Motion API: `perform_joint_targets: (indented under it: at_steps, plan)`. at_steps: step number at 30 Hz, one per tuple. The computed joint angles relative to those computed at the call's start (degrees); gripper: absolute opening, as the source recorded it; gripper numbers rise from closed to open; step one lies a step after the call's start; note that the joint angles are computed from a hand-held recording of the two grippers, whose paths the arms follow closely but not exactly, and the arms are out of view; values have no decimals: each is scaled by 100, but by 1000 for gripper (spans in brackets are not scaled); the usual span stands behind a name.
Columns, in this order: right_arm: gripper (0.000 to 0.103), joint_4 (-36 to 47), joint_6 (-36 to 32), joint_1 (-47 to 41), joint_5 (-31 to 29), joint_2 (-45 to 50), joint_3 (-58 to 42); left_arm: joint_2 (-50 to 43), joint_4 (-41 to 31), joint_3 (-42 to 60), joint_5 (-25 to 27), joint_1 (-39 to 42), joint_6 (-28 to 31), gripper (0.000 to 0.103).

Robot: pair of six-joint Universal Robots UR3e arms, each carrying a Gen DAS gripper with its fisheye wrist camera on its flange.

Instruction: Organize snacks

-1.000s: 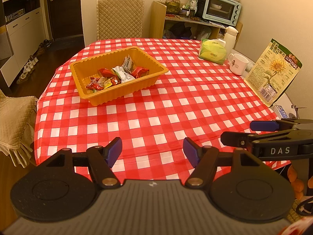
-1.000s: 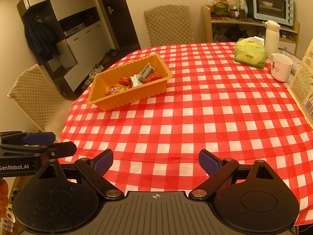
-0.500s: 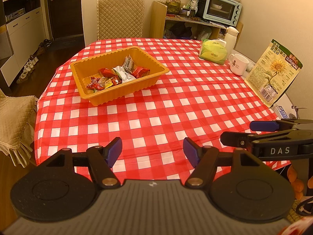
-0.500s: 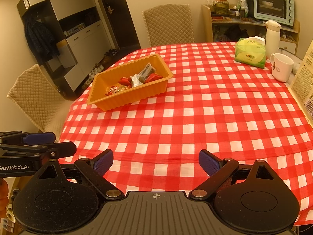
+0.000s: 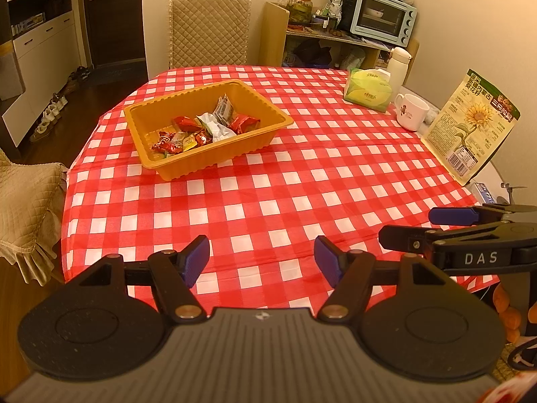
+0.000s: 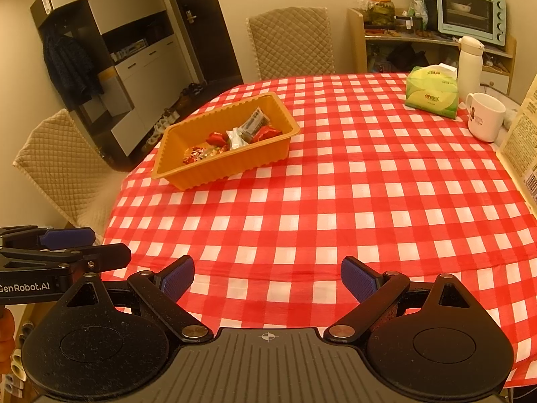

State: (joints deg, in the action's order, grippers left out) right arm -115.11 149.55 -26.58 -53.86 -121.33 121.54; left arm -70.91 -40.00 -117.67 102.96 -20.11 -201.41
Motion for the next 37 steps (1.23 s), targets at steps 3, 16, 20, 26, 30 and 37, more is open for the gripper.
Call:
perform_joint_targets:
  at_steps: [3,16,20,26,30,37]
  plan:
    - [94,-7,6,10,1,3,1,12,-1,-11,-5,15,5,67]
    - [94,-110,102,116,-43,79,-27,53,9,-54,-56,92,55,67]
    - [94,-120,104,119,-44,88,-27,44,16,-52,-57,94,53,67]
    - [94,-182,142,153,-60,134,-30,40,31,-56,-85,128,79,67]
    - [94,-226,168,175,-75,166,-34,32,47,-60,-82,142,91,67]
    - [94,-346,279,245,-113,215,-24,141,-2,-105,-225,348,226,70]
